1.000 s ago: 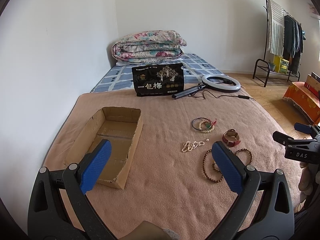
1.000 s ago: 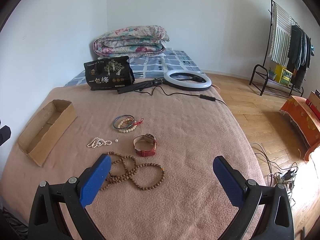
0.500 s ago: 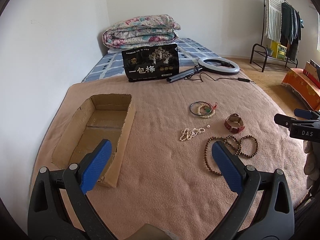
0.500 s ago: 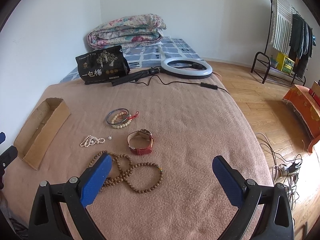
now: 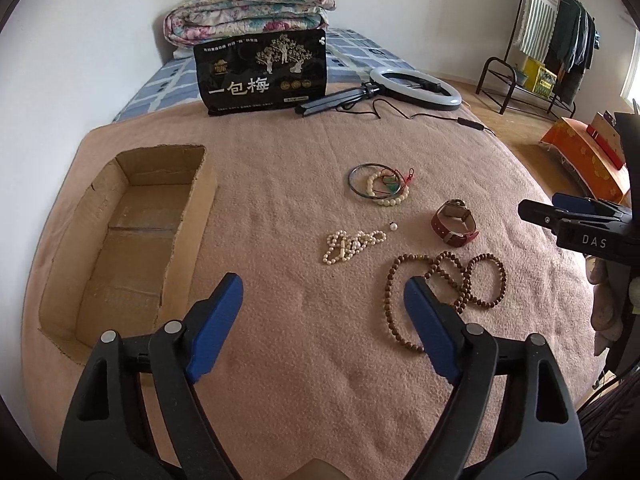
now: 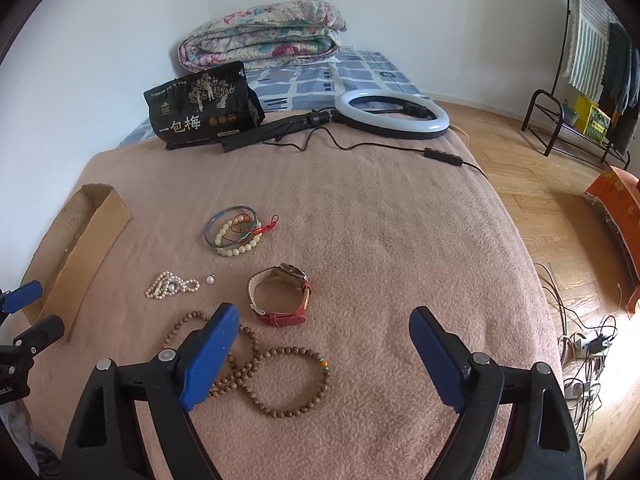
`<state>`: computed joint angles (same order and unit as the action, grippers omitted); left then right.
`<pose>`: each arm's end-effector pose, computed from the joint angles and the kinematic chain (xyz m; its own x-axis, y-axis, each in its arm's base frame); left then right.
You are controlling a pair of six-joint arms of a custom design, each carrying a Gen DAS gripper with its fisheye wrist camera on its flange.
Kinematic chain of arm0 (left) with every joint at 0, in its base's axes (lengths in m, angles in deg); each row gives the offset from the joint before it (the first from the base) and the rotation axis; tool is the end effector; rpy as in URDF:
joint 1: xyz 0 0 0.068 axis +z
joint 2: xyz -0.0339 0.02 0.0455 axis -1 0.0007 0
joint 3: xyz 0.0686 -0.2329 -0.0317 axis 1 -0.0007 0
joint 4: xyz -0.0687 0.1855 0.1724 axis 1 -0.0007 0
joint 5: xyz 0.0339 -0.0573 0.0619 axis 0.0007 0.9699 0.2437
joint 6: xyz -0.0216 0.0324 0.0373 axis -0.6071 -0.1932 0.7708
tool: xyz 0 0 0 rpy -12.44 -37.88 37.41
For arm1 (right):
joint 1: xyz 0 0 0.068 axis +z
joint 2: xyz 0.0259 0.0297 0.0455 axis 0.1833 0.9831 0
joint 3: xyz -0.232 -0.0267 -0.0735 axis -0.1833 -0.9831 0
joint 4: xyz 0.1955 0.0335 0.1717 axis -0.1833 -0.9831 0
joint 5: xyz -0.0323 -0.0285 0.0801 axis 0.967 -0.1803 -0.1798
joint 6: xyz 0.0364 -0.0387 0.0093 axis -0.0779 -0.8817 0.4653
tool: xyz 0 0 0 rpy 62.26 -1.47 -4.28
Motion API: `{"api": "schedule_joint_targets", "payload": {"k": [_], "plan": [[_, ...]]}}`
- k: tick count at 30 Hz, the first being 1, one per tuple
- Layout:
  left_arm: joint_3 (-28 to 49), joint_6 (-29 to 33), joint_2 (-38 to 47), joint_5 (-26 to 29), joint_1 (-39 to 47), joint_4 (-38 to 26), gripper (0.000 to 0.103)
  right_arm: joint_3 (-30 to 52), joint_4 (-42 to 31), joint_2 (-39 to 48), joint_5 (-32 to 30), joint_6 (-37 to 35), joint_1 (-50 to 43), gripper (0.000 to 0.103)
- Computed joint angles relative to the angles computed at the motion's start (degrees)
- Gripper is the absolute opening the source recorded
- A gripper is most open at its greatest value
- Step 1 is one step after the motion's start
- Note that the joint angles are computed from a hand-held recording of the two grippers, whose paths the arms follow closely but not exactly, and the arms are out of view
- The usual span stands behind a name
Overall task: Organize jewelry
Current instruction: 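Grasp the pearl necklace with the left tool while the right tool grasps the red-strap watch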
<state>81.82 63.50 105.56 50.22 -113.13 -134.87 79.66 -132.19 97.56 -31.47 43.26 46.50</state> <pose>0.3225 -0.1466 0.3409 -0.6338 0.4819 -0.6050 0.6410 0.7650 -0.0621 0.2060 0.1271 0.3519 -0.7286 0.3625 -0.5812 0.4337 0.9009 0.0181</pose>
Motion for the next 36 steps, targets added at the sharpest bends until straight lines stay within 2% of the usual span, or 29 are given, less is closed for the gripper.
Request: {"api": "schedule_joint_targets", "payload": {"k": [5, 10, 13, 16, 21, 23, 28, 36], "plan": [[4.72, 0.17, 6.32, -1.37, -1.9, -0.5, 0.065, -2.5, 4.46, -0.23, -4.12, -4.72, -4.57, 0.079], [11.59, -1.25, 13.51, 0.1, -2.41, -2.83, 0.056, -3.62, 7.7, 0.02, -7.61, -6.81, -7.96, 0.075], [16.72, -2.24, 18.15, 1.22, -2.57, -4.81, 0.054, -3.45, 8.93, 1.1, -8.73, -8.25, -9.03, 0.071], [21.76, -3.35, 22.64, 2.12, -2.84, -6.82, 0.048, -3.45, 10.01, 2.14, -9.8, -9.47, -9.92, 0.068], [25.5, -3.0, 27.09, 1.06, -4.14, -6.96, 0.045, -4.0, 11.17, 3.0, -11.0, -10.41, -11.17, 0.065], [27.53, -2.83, 29.01, 0.94, -4.62, -7.73, 0.038, -4.29, 11.36, 3.23, -11.05, -10.78, -11.53, 0.064], [30.02, -3.18, 32.13, 0.72, -4.74, -8.12, 0.037, -4.87, 12.18, 4.18, -11.86, -11.72, -12.56, 0.063], [31.95, -3.82, 34.57, 1.67, -4.46, -9.15, 0.026, -6.22, 14.83, 4.93, -13.93, -13.38, -14.11, 0.063]]}}
